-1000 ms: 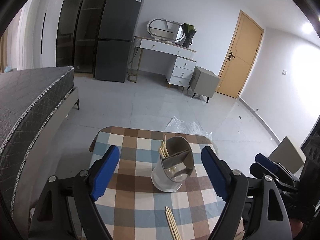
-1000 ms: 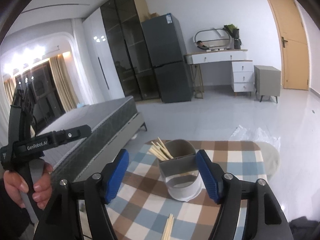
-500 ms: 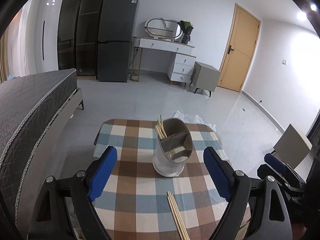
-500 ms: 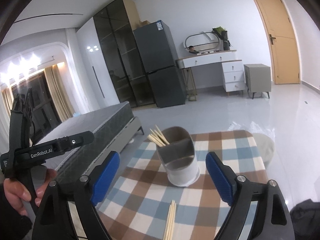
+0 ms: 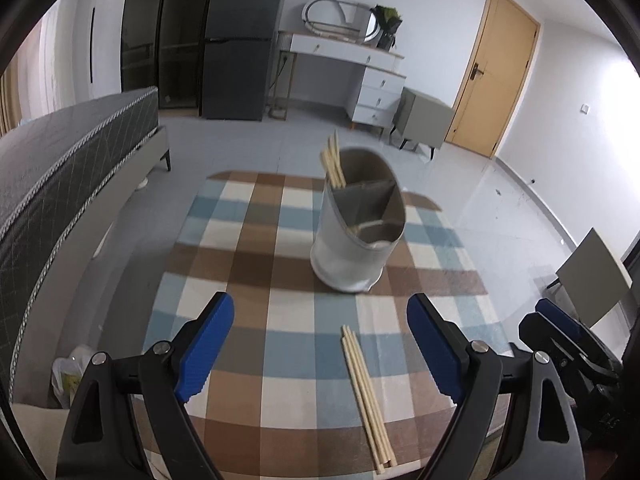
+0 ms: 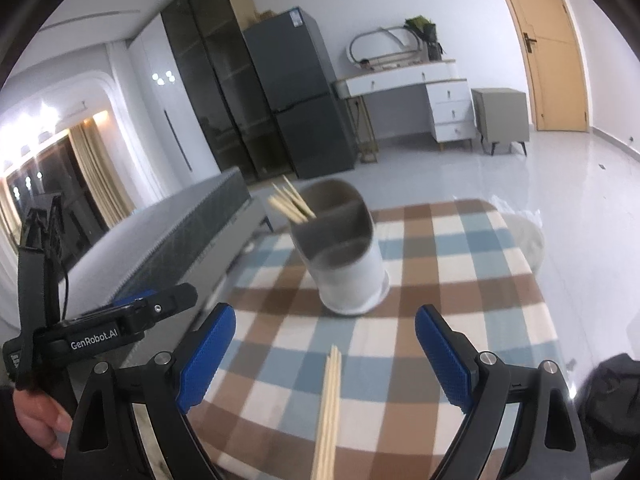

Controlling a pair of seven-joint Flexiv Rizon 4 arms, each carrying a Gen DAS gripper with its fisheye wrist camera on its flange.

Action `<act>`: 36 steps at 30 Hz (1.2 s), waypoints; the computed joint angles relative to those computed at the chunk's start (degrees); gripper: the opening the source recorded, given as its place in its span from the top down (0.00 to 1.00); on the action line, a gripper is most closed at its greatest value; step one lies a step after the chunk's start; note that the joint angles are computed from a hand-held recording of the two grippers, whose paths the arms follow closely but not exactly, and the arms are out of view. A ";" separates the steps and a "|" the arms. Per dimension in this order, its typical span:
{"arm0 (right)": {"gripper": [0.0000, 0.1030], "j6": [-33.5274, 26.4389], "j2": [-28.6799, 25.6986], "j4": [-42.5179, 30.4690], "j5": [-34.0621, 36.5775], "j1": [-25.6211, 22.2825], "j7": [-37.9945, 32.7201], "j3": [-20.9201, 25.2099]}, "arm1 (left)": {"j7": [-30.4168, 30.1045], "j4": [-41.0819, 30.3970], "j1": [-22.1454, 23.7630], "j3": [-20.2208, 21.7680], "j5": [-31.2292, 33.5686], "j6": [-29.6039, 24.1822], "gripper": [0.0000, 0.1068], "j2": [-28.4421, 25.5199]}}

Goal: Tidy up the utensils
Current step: 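Withdraw both open grippers back toward the chopstick pile, then lower both open grippers onto the remaining chopsticks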

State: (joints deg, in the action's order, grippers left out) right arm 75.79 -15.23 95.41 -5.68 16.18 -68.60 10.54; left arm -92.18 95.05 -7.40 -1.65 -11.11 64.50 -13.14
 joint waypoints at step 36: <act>0.37 -29.36 -14.50 -17.34 2.31 2.13 -3.92 -0.31 | -10.36 -8.76 1.29 2.39 4.37 -20.93 0.20 -7.98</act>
State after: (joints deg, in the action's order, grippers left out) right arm 46.43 -29.73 78.06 -3.38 18.32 -72.52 10.23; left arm -102.55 86.29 -6.11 0.73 -6.74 43.57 -21.11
